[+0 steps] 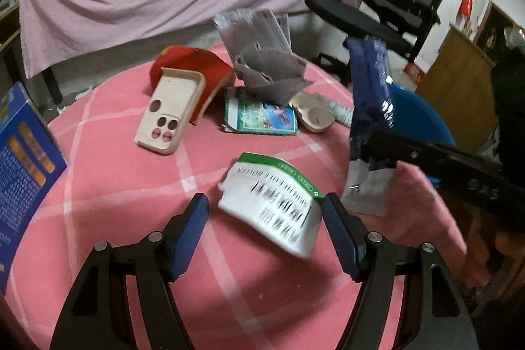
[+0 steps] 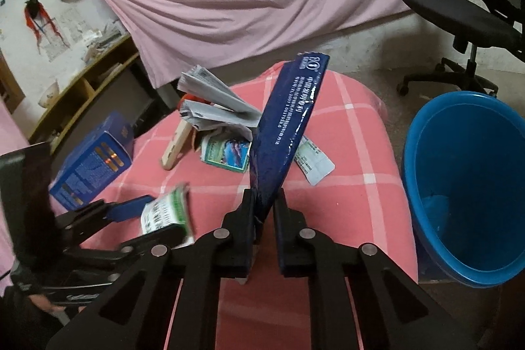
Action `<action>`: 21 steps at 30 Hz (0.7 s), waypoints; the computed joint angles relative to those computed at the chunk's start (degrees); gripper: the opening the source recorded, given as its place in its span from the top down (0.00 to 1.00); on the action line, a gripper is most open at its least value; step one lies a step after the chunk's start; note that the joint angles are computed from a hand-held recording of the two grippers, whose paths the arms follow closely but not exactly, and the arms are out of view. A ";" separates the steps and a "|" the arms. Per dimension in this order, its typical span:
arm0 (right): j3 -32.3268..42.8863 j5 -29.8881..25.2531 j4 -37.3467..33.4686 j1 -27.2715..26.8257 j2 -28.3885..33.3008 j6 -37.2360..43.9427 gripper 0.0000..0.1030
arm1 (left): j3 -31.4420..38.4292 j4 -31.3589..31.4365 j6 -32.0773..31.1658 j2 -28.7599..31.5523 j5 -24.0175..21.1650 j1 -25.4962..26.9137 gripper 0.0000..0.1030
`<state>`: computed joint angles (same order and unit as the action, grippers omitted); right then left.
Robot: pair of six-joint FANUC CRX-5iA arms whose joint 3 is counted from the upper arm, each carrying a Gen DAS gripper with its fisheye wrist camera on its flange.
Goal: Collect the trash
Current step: 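Grasp the dark blue wrapper with the right tool while the left tool grasps the white-green paper packet, then carry both held items over the blue bucket and open both tools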
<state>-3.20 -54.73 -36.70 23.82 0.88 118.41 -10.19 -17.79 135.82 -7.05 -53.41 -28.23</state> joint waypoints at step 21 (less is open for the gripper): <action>-6.16 1.57 -22.68 -10.52 -8.35 25.39 0.94 | 8.59 -31.88 24.10 2.55 -10.86 -18.73 0.94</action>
